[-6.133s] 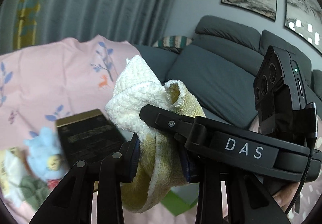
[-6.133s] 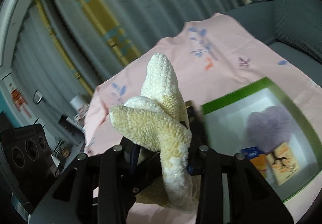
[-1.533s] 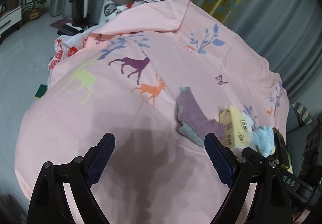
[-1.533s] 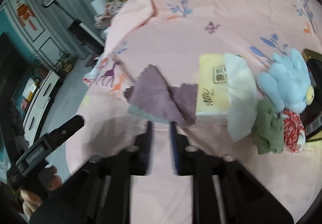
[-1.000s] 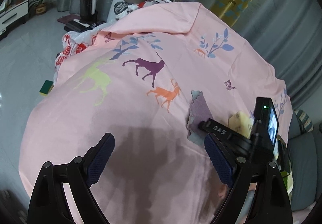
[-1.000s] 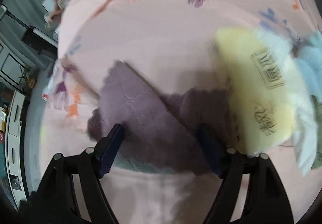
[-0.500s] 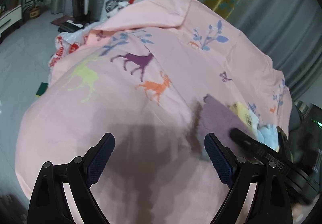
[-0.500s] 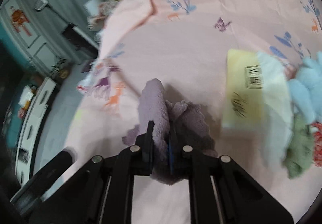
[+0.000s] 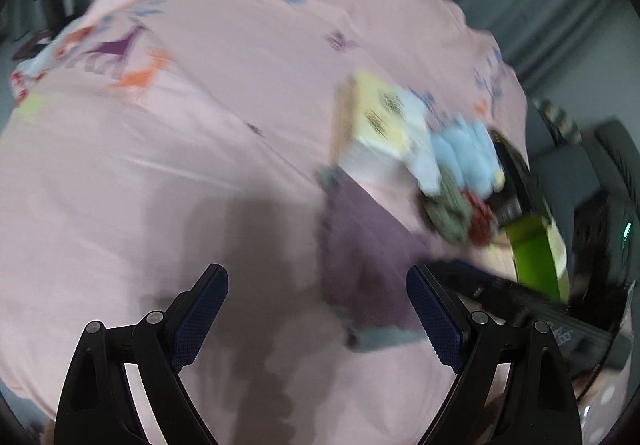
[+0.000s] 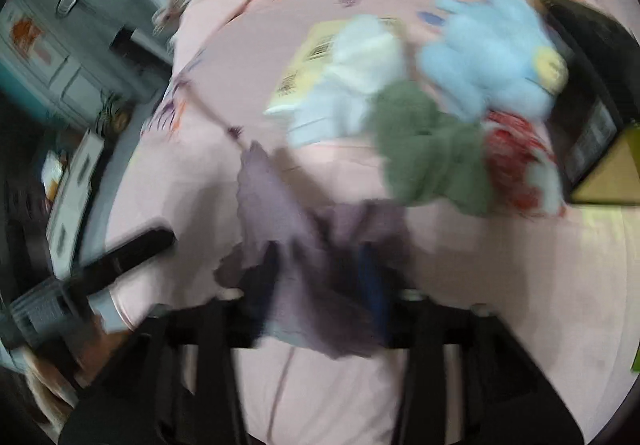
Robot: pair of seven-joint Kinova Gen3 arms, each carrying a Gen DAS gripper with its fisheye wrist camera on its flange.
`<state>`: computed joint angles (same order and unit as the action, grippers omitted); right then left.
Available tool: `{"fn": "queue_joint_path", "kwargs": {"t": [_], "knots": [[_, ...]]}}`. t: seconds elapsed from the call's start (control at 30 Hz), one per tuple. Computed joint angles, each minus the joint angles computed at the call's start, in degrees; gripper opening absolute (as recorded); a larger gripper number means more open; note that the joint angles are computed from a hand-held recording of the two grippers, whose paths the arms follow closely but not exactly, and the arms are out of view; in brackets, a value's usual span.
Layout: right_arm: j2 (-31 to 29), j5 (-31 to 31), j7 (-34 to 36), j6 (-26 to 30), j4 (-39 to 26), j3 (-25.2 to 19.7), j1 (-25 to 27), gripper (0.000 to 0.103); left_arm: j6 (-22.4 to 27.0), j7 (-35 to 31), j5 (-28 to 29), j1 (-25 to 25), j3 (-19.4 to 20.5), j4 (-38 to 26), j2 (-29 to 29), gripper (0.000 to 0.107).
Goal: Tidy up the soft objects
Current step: 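Grasp the purple towel with the right gripper and lift it, then carry the purple towel into the green box and release it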
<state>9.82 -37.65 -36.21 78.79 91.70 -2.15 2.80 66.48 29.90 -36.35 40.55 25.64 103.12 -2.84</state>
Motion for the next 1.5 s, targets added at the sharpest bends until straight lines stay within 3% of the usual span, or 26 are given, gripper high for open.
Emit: {"fn": "queue_joint_path", "kwargs": {"t": [0.17, 0.3, 0.4, 0.47, 0.6, 0.73, 1.0, 1.13, 1.23, 1.5], "knots": [[2.1, -2.2, 0.4, 4.0, -1.7, 1.0, 2.9, 0.068, -4.2, -7.6, 3.0, -0.6, -1.9, -2.9, 4.8, 0.091], [5.2, -0.6, -2.3, 5.9, -2.7, 0.3, 2.3, 0.068, 0.2, -12.0, 3.1, 3.7, -5.7, -8.0, 9.6, 0.091], [6.3, -0.2, -3.1, 5.3, -2.0, 0.3, 2.7, 0.068, 0.5, -13.4, 2.6, 4.7, -6.5, -9.6, 11.0, 0.089], [6.0, -1.1, -1.0, 5.3, -1.2, -0.5, 3.8, 0.065, 1.2, -14.3, 2.2, 5.9, -7.6, -10.7, 12.0, 0.079], [8.6, -1.6, -1.3, 8.1, -2.1, -1.0, 4.0, 0.037, -3.4, -14.2, 1.1, 6.8, -9.3, -9.3, 11.2, 0.052], [8.5, -2.3, -1.3, 9.4, -2.6, -0.7, 5.4, 0.032, -5.3, -15.3, 0.4, 6.7, -9.5, -9.6, 10.9, 0.037], [6.7, -10.8, 4.5, 16.0, -6.6, 1.0, 12.9, 0.032, 6.7, -17.4, -12.1, 14.5, -9.7, -20.9, 15.4, 0.036], [6.3, -14.9, 7.3, 18.2, -9.1, 2.6, 17.1, 0.032, 8.9, -21.7, -16.5, 17.7, -11.1, -26.8, 18.3, 0.036], [7.0, -18.0, 9.0, 18.9, -11.5, 3.3, 19.8, 0.033, 8.8, -26.6, -19.3, 19.5, -13.1, -31.6, 21.2, 0.036], [7.6, -24.3, 9.3, 14.1, -14.4, 4.5, 26.1, 0.034, -0.8, -38.9, -19.7, 19.4, -17.5, -41.3, 27.0, 0.036]]}}
